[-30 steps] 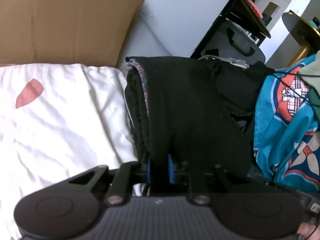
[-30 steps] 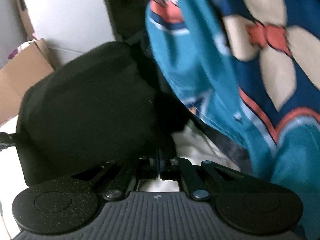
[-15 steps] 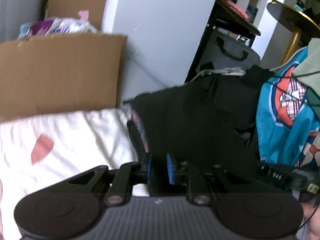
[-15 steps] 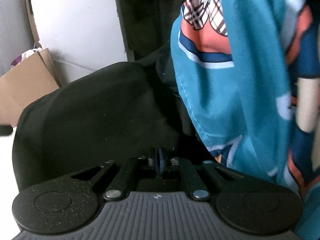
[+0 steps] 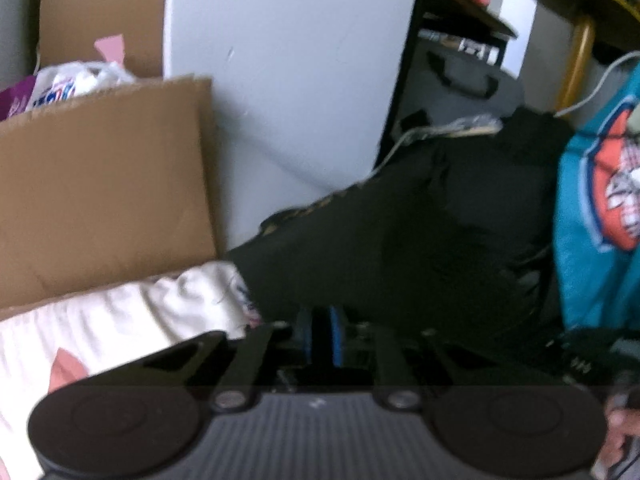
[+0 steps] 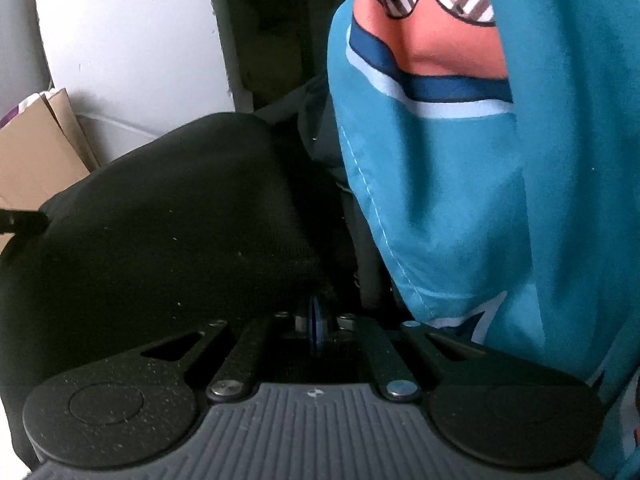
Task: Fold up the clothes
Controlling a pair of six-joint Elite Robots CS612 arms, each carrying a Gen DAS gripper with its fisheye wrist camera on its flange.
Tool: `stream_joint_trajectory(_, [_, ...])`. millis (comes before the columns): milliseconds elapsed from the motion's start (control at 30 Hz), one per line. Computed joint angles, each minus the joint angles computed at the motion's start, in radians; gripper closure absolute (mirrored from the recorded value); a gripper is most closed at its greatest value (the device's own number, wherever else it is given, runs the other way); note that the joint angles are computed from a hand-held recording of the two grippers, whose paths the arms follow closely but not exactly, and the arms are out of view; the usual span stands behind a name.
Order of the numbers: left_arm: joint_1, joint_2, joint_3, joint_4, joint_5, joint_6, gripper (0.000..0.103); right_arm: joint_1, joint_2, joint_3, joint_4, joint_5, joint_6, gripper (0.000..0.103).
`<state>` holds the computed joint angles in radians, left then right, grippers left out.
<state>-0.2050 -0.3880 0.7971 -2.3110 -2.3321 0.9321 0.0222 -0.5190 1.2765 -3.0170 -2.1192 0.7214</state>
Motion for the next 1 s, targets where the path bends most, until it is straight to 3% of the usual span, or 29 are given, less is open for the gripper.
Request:
stream_joint_trajectory(167, [0.002,0.001,0.002,-0.012,0.020,-0.020,0.094,-0.002,0.001,-0.026,0.090,-0.029,0.017,0.092])
stream_joint_trajectory(300, [0.006,-0.002,-0.010,0.000,0.033,-0.036,0.093,-0.007,-0.019,-0.004,0.089,-0.005,0.073,0.074])
stream_joint_trajectory(367, [0.011,-0.002,-0.026,0.030,0.036,-0.037,0.083,-0.006,-0.028,0.009,0.072,0.009,0.068,0.065])
stream_joint_trajectory(400, [0.012,-0.004,-0.028,0.031,0.044,-0.044,0.065,-0.005,-0.032,0.012,0.064,0.017,0.061,0.064])
stream_joint_trajectory(433, [0.012,-0.007,-0.027,0.029,0.051,-0.049,0.055,-0.005,-0.036,0.016,0.056,0.025,0.055,0.061])
stream_joint_trajectory(500, [0.016,-0.012,-0.031,0.046,0.053,-0.038,0.053,-0.004,-0.043,0.018,0.043,0.044,0.047,0.060])
stream_joint_trajectory(567, [0.017,-0.018,-0.035,0.074,0.066,-0.023,0.049,-0.002,-0.050,0.014,0.043,0.060,0.043,0.051])
stream_joint_trajectory(633, [0.020,-0.027,-0.037,0.096,0.078,-0.022,0.033,0.001,-0.057,0.004,0.056,0.074,0.043,0.038])
stream_joint_trajectory(733, [0.025,-0.040,-0.053,0.172,0.073,-0.020,0.025,0.005,-0.069,-0.008,0.076,0.091,0.047,0.025])
stream_joint_trajectory(800, [0.029,-0.047,-0.072,0.246,0.072,-0.011,0.024,0.006,-0.084,-0.007,0.090,0.102,0.066,0.019])
stream_joint_trajectory(1000, [0.037,-0.100,-0.049,0.272,0.110,-0.018,0.006,0.012,-0.147,-0.001,0.184,0.141,0.103,0.006])
